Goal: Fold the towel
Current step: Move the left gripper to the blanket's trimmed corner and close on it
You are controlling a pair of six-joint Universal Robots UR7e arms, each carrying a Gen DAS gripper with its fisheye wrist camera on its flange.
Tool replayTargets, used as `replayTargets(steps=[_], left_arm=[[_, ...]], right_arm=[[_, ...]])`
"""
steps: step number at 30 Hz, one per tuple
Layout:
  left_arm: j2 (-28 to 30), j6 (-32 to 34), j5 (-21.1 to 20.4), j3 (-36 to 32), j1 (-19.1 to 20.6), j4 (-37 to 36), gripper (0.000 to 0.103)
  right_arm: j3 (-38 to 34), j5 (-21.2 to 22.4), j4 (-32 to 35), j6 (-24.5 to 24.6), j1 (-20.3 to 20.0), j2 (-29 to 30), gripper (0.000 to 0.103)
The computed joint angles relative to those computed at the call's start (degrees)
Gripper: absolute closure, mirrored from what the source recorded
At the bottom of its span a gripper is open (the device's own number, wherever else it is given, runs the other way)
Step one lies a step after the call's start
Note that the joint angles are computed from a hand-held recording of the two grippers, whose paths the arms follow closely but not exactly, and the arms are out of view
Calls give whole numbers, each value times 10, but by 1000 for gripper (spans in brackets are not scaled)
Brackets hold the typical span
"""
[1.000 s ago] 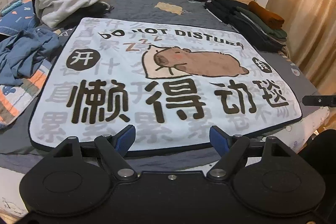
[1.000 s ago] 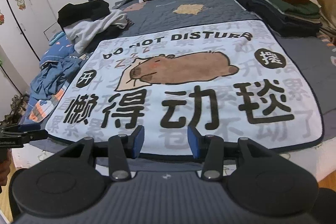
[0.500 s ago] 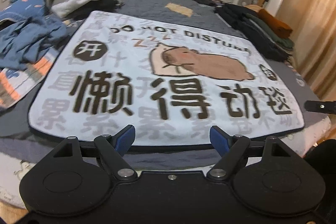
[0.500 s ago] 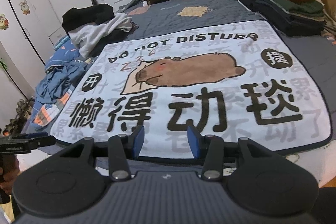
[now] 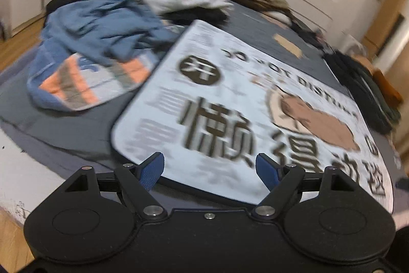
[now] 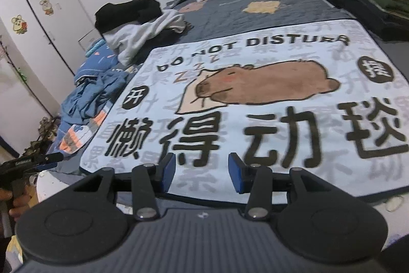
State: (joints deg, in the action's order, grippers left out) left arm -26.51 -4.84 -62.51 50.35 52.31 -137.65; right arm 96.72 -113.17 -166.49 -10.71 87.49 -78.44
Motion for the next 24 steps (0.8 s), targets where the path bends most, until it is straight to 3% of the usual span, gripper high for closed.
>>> replayTargets(steps=[7,12,18,22,24], left_arm=[[15,-40,20,-44,47,8,23],[35,-43,-14,-73,66,11,23],[77,-44,-24,-132,81,25,25],[96,-53,-29,-161,92,33,34],[99,-74,-60,-168,104,30,43]], right_arm=[[-40,28,17,-1,1,47,59],[-70,24,35,0,6,75,59],[-93,13,46,-8,15,96,59],[-102,19,54,-4,14,101,59],[-103,30,58,1,11,101,59]])
